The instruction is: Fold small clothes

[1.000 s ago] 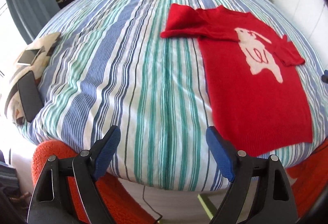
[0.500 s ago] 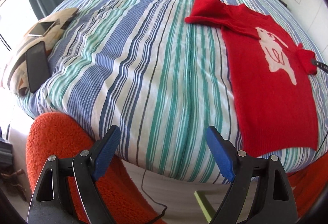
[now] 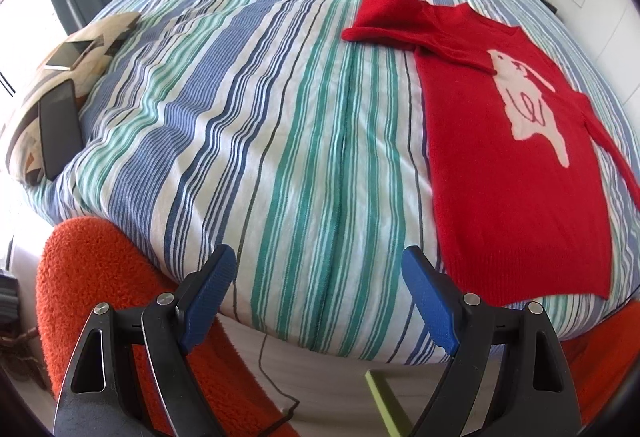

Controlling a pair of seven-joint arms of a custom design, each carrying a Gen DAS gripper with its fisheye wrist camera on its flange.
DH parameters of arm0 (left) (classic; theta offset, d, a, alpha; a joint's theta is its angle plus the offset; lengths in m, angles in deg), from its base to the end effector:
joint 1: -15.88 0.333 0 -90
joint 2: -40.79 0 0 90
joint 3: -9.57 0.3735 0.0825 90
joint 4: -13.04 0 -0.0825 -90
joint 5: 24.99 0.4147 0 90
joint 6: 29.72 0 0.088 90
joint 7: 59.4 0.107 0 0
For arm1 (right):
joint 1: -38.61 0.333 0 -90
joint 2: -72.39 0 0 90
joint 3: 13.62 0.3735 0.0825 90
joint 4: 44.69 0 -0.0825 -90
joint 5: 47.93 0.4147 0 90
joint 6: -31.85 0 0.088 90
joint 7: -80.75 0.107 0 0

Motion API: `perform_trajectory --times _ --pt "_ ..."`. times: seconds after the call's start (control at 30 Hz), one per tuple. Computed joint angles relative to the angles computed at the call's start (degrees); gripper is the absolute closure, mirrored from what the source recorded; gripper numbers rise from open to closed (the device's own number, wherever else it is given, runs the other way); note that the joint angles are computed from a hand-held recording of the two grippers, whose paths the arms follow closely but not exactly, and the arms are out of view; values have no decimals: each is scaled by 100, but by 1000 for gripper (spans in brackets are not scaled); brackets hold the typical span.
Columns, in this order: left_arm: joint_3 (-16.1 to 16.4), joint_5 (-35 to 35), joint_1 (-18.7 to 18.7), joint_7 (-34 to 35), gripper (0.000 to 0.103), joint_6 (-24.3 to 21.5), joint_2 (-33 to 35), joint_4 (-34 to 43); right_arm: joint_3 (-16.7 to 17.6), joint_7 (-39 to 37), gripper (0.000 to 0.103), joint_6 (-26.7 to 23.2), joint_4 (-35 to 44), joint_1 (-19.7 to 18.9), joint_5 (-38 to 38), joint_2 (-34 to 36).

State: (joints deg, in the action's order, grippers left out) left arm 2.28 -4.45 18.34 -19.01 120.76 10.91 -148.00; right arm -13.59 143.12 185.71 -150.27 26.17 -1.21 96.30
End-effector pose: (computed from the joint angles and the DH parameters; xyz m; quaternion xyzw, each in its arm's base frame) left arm 0.3680 -0.0383 0.4121 -0.8410 0.4969 -0.1061 0.1856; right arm 0.6955 -0.1768 0.3721 -0.5240 0.7921 -0.0717 0.3048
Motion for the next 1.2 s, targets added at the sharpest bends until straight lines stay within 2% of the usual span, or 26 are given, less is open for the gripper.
perform_trajectory --times 0.1,0.17,0.2,0.3,0.33,0.37,0.47,0.5,0.57,0.7,0.73,0.8,0.87,0.9,0.93,1.0,1.03,1.07,1.1,1.13,1.17,1.2 --pt "-45 38 -2 -34 16 -57 -45 10 256 -188 90 -224 68 -310 801 159" --pt "-34 35 -7 -43 16 -76 -31 11 389 -420 81 -379 72 -512 1464 186" --pt "-29 26 -12 -51 16 -81 -8 15 441 -597 79 -440 17 -588 1819 148" --pt "-3 -30 -54 -42 16 -96 100 43 347 -832 78 -739 58 -590 2234 168" --pt "1 -44 -69 -28 16 -110 136 61 230 -680 82 -800 110 -479 2002 198" --pt "-10 -42 -79 -22 16 -122 158 71 70 -440 99 -691 135 -275 1555 199" --pt "-83 48 -81 -30 16 -173 193 85 -699 735 100 256 -44 679 -621 130" --pt "-125 113 -66 -45 16 -224 213 102 -983 1212 100 327 -64 939 -1287 176" --pt "-222 296 -21 -99 16 -382 246 150 -1125 1497 101 388 -87 1072 -1822 241" --pt "-265 650 23 -151 16 -549 317 229 -1414 2165 100 816 -261 1438 -2823 259" --pt "-225 700 17 -100 16 -537 359 268 -1378 2224 98 942 -337 1419 -2919 231" --pt "-175 897 59 34 16 -434 457 402 -1067 2098 85 1162 -458 1146 -2890 155" --pt "-196 1251 178 124 16 -250 597 655 -859 2000 58 1367 -650 936 -2836 0" --pt "-194 1439 234 182 16 -86 696 827 -890 2052 52 1525 -800 958 -2881 -120" --pt "-182 1616 274 259 15 138 817 1014 -1031 2172 43 1724 -1004 1078 -3005 -282" --pt "-97 1821 255 630 9 654 1186 1448 -1678 2724 40 2044 -1259 1695 -3602 -475" --pt "6 1735 139 1044 7 894 1453 1701 -1810 2824 40 2118 -1410 1804 -3861 -648" --pt "167 1402 -75 1668 7 1097 1753 1951 -1741 2698 40 2174 -1579 1752 -3925 -856" --pt "371 759 -365 2502 7 1240 2064 2188 -1472 2380 40 2238 -1813 1537 -3823 -1129" --pt "503 8 -605 3328 7 1296 2390 2442 -1060 2025 38 2265 -2027 1199 -3673 -1390" --pt "500 -474 -689 3864 7 1240 2717 2723 -742 1613 34 2269 -2269 973 -3427 -1661" --pt "408 -555 -661 4050 7 1105 3053 3035 -441 1103 32 2287 -2540 799 -3020 -1945"
